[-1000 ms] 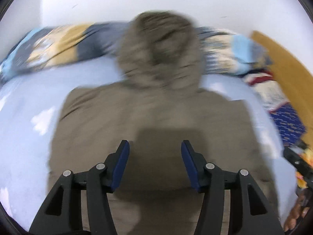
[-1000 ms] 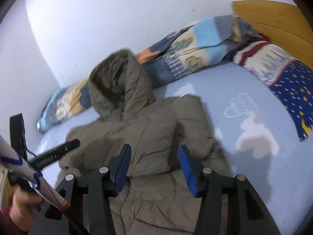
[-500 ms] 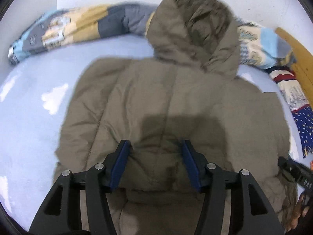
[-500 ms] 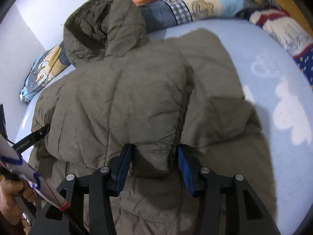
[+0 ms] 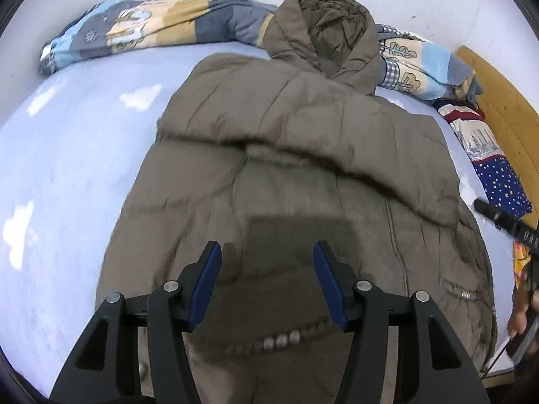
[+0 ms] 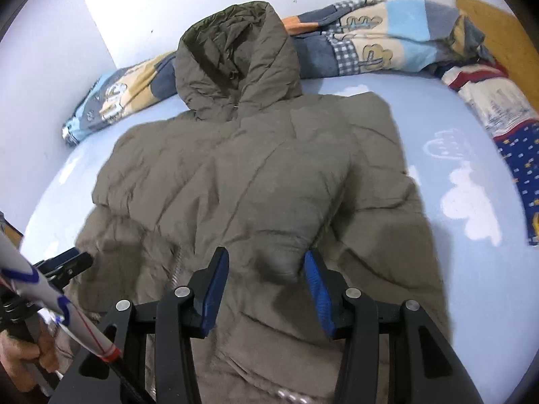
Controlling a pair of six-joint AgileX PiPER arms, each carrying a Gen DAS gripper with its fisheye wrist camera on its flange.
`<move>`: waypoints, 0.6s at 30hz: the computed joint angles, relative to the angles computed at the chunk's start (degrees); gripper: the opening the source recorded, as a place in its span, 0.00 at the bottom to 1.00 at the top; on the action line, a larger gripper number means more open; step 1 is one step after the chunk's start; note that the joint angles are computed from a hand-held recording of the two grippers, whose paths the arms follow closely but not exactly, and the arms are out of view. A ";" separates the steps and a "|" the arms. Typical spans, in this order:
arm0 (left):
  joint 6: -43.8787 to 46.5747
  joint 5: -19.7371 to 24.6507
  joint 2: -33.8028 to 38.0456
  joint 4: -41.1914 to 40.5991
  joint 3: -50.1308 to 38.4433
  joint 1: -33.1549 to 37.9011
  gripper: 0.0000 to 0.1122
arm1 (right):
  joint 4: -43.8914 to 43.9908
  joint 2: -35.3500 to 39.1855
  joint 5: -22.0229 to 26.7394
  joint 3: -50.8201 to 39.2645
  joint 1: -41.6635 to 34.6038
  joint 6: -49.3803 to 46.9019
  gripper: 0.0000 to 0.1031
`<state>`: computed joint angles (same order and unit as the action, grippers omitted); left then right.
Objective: Fold large clothes
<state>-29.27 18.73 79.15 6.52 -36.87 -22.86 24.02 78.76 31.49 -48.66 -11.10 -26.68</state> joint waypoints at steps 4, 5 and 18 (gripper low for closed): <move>-6.55 -0.18 -2.75 6.43 1.89 -1.96 0.50 | 3.36 -1.12 2.49 -1.23 -7.08 -2.28 0.48; -9.41 -0.29 -3.30 9.50 2.02 -2.67 0.50 | 5.52 -1.48 3.51 -1.35 -8.21 -3.86 0.49; -12.24 -2.77 5.75 17.03 -5.74 -4.38 0.50 | 2.51 13.77 -0.88 -5.47 1.65 1.67 0.48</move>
